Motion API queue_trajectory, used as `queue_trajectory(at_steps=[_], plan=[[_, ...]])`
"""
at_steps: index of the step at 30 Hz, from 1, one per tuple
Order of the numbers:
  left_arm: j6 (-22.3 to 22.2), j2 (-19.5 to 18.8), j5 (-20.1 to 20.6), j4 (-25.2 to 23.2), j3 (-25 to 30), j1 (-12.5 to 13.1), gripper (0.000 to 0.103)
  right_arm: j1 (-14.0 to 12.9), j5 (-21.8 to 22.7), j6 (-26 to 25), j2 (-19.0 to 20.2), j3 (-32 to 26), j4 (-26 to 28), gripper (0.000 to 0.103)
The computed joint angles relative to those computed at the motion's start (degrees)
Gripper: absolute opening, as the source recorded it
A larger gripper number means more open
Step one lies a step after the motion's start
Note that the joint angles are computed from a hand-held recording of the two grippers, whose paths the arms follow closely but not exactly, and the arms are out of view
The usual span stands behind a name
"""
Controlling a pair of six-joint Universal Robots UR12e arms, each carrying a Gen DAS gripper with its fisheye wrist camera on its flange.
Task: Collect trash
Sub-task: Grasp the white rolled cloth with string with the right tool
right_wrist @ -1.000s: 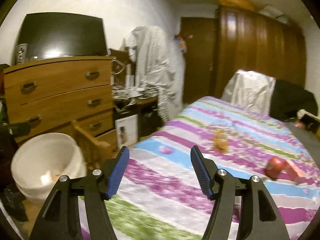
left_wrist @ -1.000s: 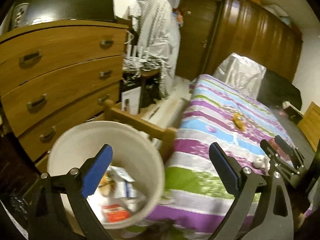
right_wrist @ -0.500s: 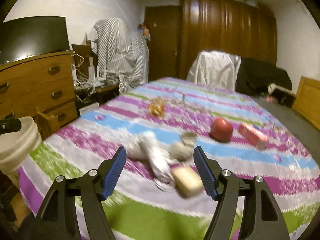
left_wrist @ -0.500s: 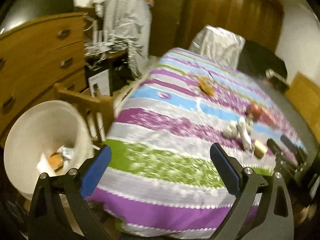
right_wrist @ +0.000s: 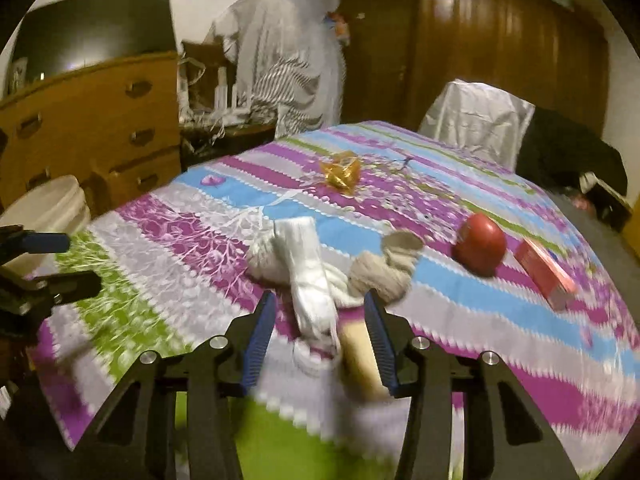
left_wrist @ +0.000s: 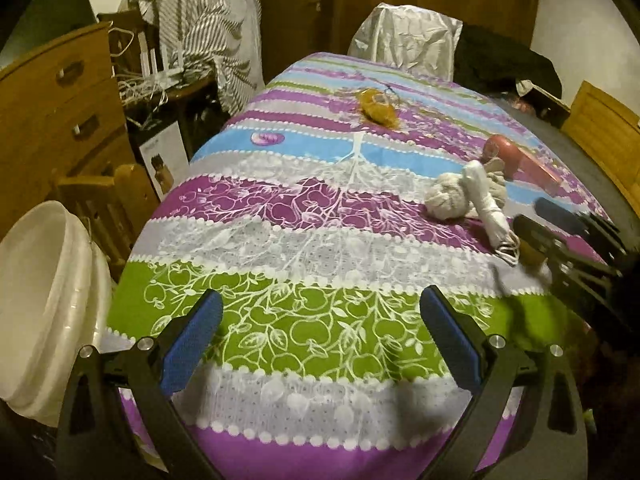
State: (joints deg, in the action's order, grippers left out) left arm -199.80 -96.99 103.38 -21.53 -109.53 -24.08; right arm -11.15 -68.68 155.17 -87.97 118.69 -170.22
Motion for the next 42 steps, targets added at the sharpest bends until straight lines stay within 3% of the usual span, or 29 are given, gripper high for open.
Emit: queue_trajectory(at_steps=[4, 5, 6, 8, 9, 11, 15, 19, 22, 31, 37, 42], plan=[[-0.68, -0.67, -0.44, -0.95, 0.6, 0.42, 0.095, 1.64, -2.93, -0.32, 2.31, -3.61, 5.81, 0.041], [-0.9, -0.78, -0.61, -1.09, 0.7, 0.42, 0.095, 1.8, -3.02, -0.75, 2.6, -3.96, 6.37, 0.037], [-1.11, -0.89, -1.04, -1.44, 0.81, 0.45, 0.095, 2.09, -3.35, -1.31, 2.88, -4.39, 7.36, 0.027], [-1.44, -1.03, -1.19, -2.0, 1.03, 0.28, 0.095, 2.14, -3.3, -1.2, 3.08, -4.52, 7.62, 0.027], [-1.5, -1.02, -1.15, -2.32, 1.14, 0.07, 0.095, 1.52, -1.33, -0.62, 2.71, -3.93, 6.2, 0.027], [-1.16, -0.9, -0.77, -2.21, 1.18, -0.32, 0.095, -1.57, 7.62, 2.59, 0.42, -1.23, 0.95, 0.027], [0.44, -0.56, 1.5, -1.38, 1.27, -1.68, 0.095, -8.24, 14.77, 11.57, -4.66, 3.55, -5.2, 0.027], [0.94, -0.55, 2.24, -1.44, 1.42, -2.98, 0.095, -14.76, 13.62, 17.06, -8.25, 7.48, -4.41, 0.027], [0.84, -0.95, 2.09, -2.43, 1.83, -4.2, 0.095, -17.28, 11.61, 18.01, -8.68, 9.12, -2.18, 0.027], [2.47, -2.65, 6.9, -5.78, 4.09, -7.74, 0.095, -19.72, 14.89, 16.94, -6.23, 11.16, -3.13, 0.027], [0.58, -3.23, 10.21, -7.11, 5.11, -8.72, 0.095, -22.43, 21.15, 21.35, -4.83, 11.19, -1.71, 0.027], [-0.3, -3.91, 11.04, -8.6, 6.0, -9.3, 0.095, -23.6, 23.27, 23.59, -4.09, 11.07, -0.96, 0.027]])
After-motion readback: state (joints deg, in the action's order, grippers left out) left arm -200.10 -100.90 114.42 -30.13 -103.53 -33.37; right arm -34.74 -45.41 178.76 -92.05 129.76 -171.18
